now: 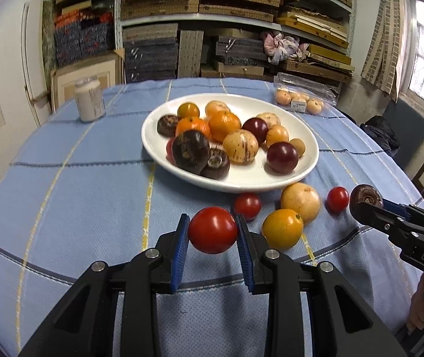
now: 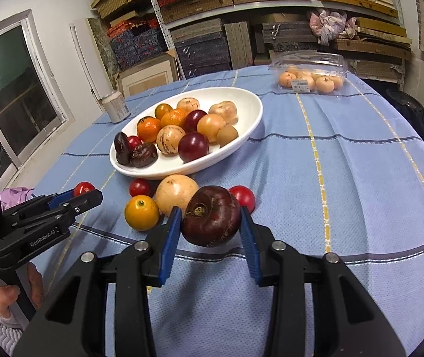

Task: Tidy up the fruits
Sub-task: 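Carry the red and dark red-brown tomatoes onto the plate and open both grippers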

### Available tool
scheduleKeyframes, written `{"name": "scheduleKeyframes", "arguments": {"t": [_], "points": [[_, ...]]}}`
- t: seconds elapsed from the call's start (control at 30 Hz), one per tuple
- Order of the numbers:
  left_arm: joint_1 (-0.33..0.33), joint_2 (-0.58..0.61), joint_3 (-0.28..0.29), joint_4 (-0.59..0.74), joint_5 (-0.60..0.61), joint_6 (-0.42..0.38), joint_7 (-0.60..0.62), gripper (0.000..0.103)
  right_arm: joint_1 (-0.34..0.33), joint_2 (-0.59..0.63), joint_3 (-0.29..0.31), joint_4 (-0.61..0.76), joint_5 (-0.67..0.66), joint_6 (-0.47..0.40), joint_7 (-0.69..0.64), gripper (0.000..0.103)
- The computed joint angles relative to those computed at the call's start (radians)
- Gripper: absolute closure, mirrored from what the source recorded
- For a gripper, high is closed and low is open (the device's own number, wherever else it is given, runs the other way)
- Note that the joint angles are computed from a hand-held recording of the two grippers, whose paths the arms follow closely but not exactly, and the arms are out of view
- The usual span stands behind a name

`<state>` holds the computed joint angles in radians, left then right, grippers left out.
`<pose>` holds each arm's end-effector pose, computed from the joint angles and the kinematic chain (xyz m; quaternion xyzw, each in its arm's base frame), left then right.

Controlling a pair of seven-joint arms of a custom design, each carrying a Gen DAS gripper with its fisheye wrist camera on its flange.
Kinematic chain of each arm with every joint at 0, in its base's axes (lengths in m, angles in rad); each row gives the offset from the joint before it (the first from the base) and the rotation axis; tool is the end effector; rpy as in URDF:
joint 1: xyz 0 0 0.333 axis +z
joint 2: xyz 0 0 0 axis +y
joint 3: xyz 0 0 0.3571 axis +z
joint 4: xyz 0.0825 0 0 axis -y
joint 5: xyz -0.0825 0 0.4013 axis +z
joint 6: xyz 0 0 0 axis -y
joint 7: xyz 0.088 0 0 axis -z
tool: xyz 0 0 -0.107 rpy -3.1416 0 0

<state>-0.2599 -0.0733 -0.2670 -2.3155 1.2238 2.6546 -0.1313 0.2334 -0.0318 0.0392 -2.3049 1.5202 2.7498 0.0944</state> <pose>0.4478 -0.2924 0.4312 -0.6953 0.5918 -0.2744 0.3018 0.5244 0.1047 0.4123 -0.7513 0.4917 -0.0946 0.4300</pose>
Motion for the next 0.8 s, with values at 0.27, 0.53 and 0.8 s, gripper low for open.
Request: {"name": "scheduleKeyframes", "arguments": {"t": [0.27,0.53,0.8], "points": [[-0.005,0.023,0.001,0.072,-0.009,-0.073,0.066,0.072,-0.006,-0.029,-0.011,0.025,0.030,-0.054,0.004,0.064],[0.001,0.104,0.032,0.213,0.002,-0.142,0.127,0.072,0.014,0.083,0.017,0.230,-0.077,0.000,0.132,0.064],[0.013,0.195,0.077,0.321,-0.009,-0.112,0.169,0.072,0.012,0.261,0.061,0.414,-0.272,0.035,0.332,0.064]]}}
